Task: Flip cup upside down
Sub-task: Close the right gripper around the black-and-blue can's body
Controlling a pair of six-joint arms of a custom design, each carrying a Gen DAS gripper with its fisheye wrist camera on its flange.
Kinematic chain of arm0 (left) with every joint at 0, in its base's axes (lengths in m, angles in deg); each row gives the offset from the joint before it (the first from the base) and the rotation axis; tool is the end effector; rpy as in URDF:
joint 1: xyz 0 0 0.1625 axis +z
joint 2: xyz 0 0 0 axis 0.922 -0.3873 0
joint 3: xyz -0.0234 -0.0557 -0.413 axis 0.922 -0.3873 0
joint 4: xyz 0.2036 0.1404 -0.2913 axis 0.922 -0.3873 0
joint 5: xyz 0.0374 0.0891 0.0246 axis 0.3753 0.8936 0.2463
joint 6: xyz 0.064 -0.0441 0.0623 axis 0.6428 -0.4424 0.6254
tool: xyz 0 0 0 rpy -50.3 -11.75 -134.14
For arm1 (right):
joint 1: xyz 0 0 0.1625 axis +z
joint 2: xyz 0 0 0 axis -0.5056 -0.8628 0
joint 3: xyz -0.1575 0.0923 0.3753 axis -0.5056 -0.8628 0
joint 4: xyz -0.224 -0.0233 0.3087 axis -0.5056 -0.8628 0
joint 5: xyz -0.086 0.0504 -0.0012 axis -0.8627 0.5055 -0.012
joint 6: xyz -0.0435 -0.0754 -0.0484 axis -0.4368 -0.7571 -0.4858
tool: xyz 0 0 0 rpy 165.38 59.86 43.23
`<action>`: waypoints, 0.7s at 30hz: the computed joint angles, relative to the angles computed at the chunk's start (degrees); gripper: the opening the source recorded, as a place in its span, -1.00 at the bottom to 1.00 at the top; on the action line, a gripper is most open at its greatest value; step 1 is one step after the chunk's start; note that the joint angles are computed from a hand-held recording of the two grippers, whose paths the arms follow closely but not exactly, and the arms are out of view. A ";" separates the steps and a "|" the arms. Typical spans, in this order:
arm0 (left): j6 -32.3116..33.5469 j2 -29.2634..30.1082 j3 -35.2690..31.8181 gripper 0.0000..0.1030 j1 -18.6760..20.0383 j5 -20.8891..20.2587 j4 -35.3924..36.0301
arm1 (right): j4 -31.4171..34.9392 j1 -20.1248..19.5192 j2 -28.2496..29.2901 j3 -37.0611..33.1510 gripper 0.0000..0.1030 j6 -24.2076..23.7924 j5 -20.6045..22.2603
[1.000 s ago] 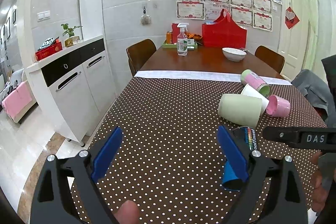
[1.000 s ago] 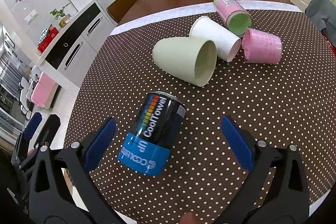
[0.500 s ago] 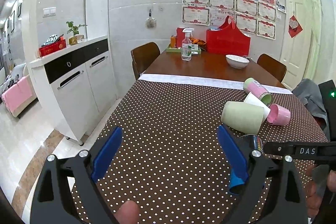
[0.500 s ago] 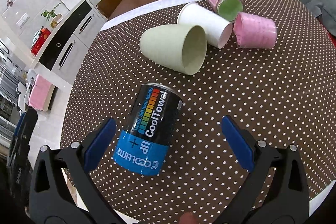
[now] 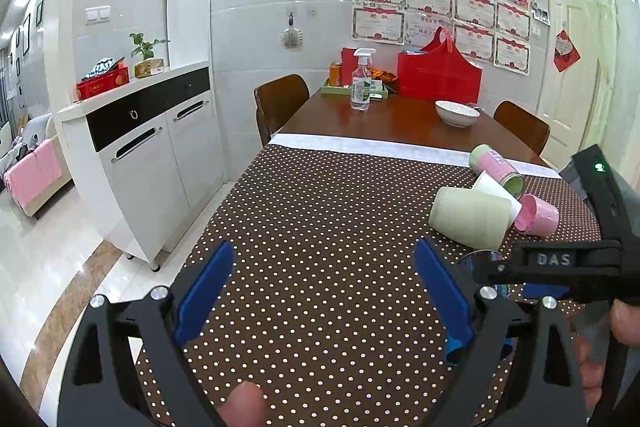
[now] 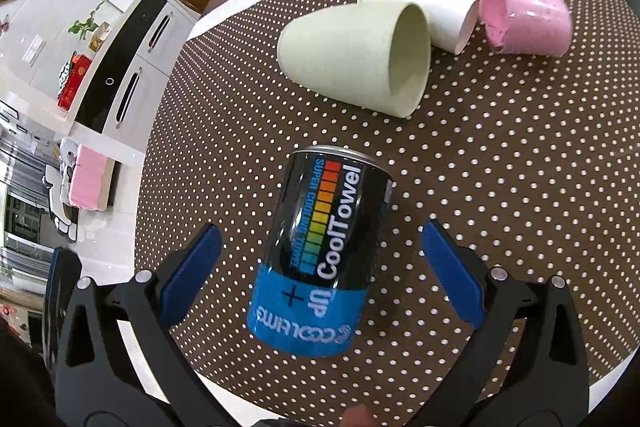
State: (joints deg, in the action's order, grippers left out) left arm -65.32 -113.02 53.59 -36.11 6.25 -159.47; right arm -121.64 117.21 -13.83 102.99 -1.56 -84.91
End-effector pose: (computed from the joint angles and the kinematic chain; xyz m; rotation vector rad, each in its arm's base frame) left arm -0.4152 -0.5027 0.0431 0.7358 2.2132 -1.1075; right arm 0.0634 -0.5359 0.3688 -0.3696 -2.6184 0.7653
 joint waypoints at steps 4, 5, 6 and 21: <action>-0.50 0.00 -0.09 0.76 0.16 -0.29 0.56 | 4.14 -0.32 2.58 -3.44 0.78 2.28 -1.30; -0.53 -0.02 0.00 0.76 0.15 -0.35 0.61 | 4.87 -0.31 3.21 -4.27 0.72 2.81 -2.09; -0.58 0.01 0.02 0.76 0.11 -0.35 0.72 | 5.81 -0.45 3.51 -4.95 0.68 3.18 -2.17; -0.91 0.44 -0.40 0.76 -0.34 -0.11 1.98 | 5.95 -4.45 -1.00 -1.52 0.33 -3.60 7.11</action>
